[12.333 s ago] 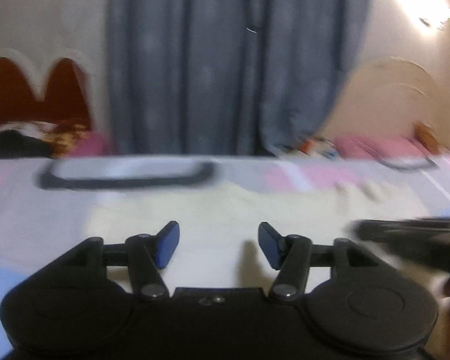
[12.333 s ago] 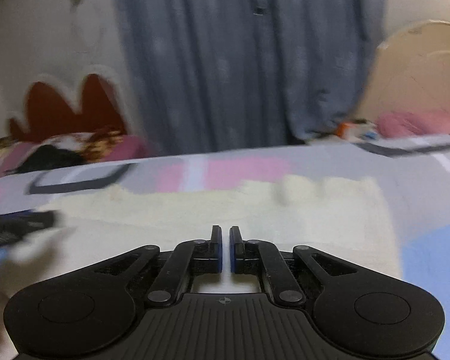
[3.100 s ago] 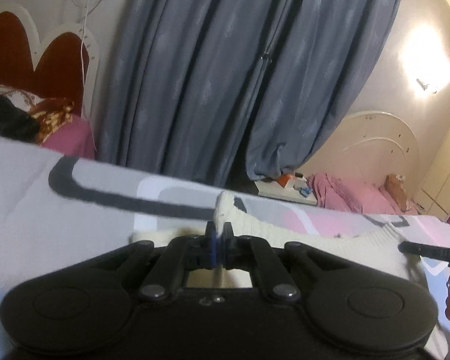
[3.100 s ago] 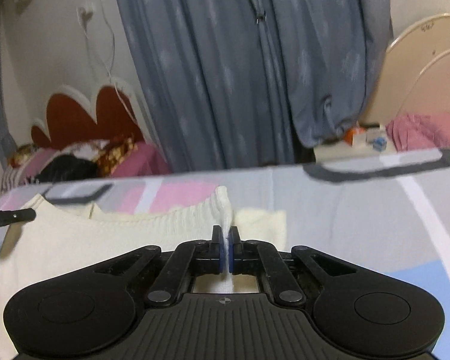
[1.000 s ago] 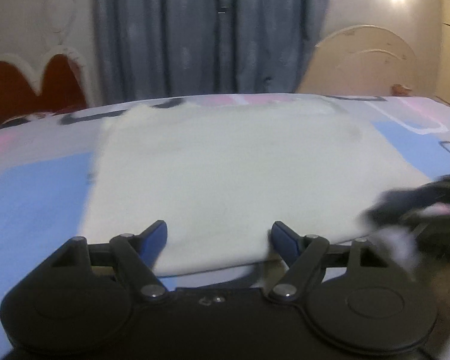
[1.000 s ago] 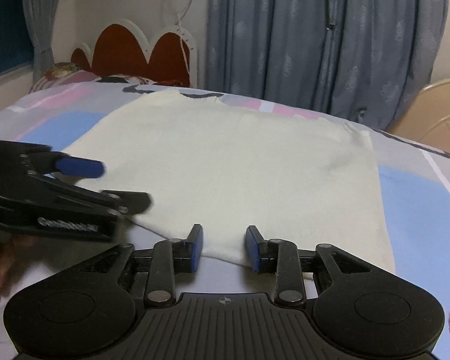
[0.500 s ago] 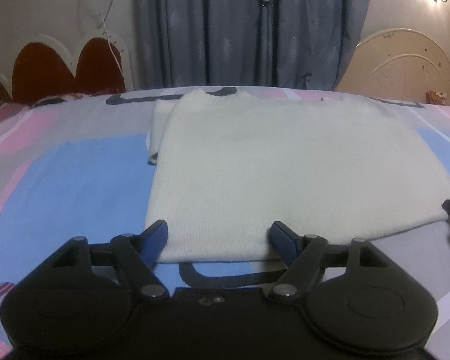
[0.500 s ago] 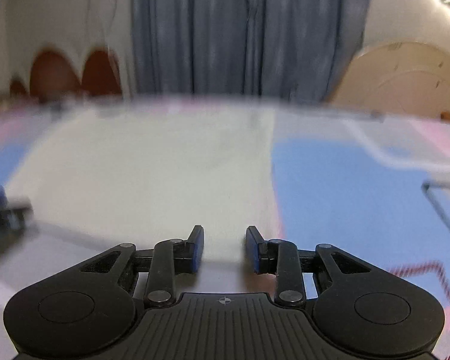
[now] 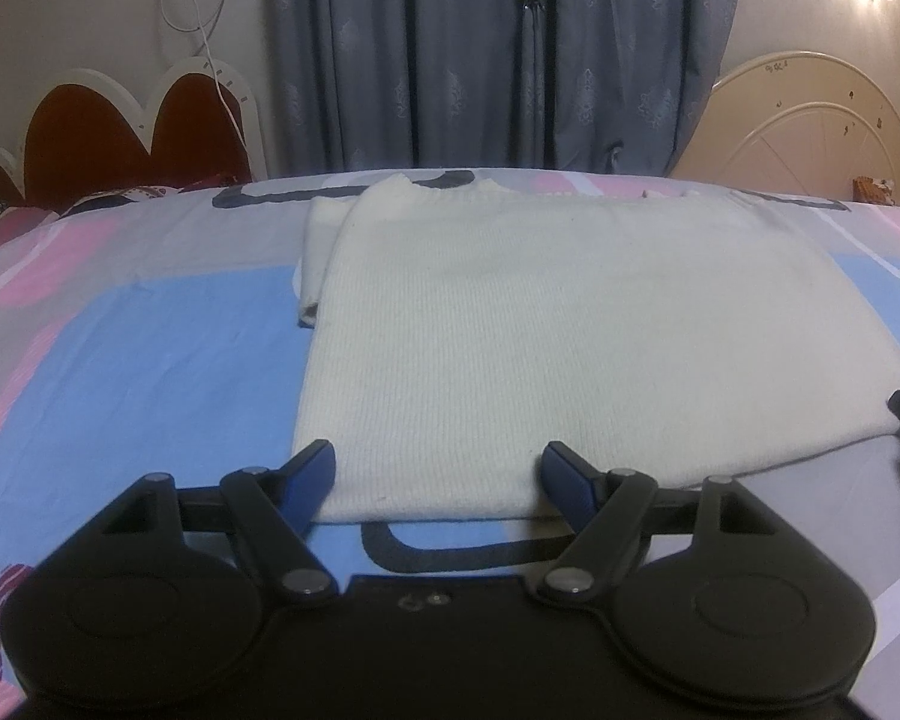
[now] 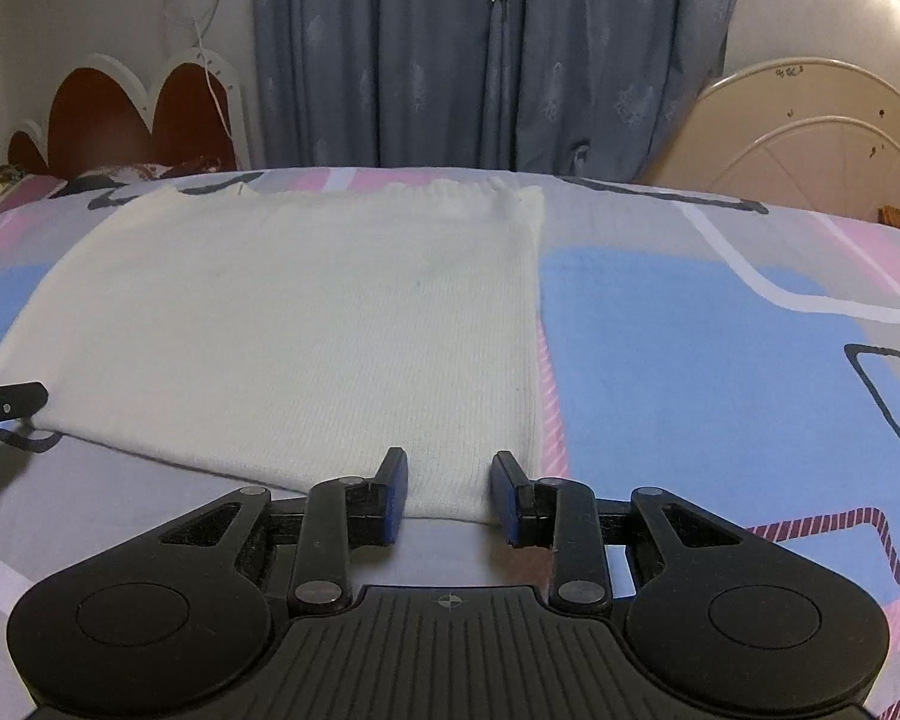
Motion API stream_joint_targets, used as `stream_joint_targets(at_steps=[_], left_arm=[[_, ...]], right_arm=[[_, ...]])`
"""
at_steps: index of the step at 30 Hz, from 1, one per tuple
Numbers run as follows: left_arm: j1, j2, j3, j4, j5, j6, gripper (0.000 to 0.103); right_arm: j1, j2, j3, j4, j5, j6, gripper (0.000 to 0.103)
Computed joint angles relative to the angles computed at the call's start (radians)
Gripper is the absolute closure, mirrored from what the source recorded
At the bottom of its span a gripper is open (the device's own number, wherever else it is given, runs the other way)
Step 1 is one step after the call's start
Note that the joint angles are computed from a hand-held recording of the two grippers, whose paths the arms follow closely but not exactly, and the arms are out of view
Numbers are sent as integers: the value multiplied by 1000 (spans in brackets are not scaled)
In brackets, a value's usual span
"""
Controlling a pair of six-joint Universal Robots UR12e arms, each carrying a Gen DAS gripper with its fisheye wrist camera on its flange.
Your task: Fold small clothes
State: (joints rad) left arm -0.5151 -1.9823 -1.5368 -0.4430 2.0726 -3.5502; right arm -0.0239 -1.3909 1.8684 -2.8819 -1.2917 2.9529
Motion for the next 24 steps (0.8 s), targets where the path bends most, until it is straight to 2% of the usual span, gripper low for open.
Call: stream_joint_targets(at_steps=[14,18,24], left_arm=[[16,16,-20,10,-44,-6,25],[15,2,16,-51,-33,-19,20],[10,17,19,-101,-30,-46,21]], right_arm=[[-3,0,-8,25,6,-9,72],[7,2,-12,28,-21,-19,72],[11,-8,-27,65,-39,-9,72]])
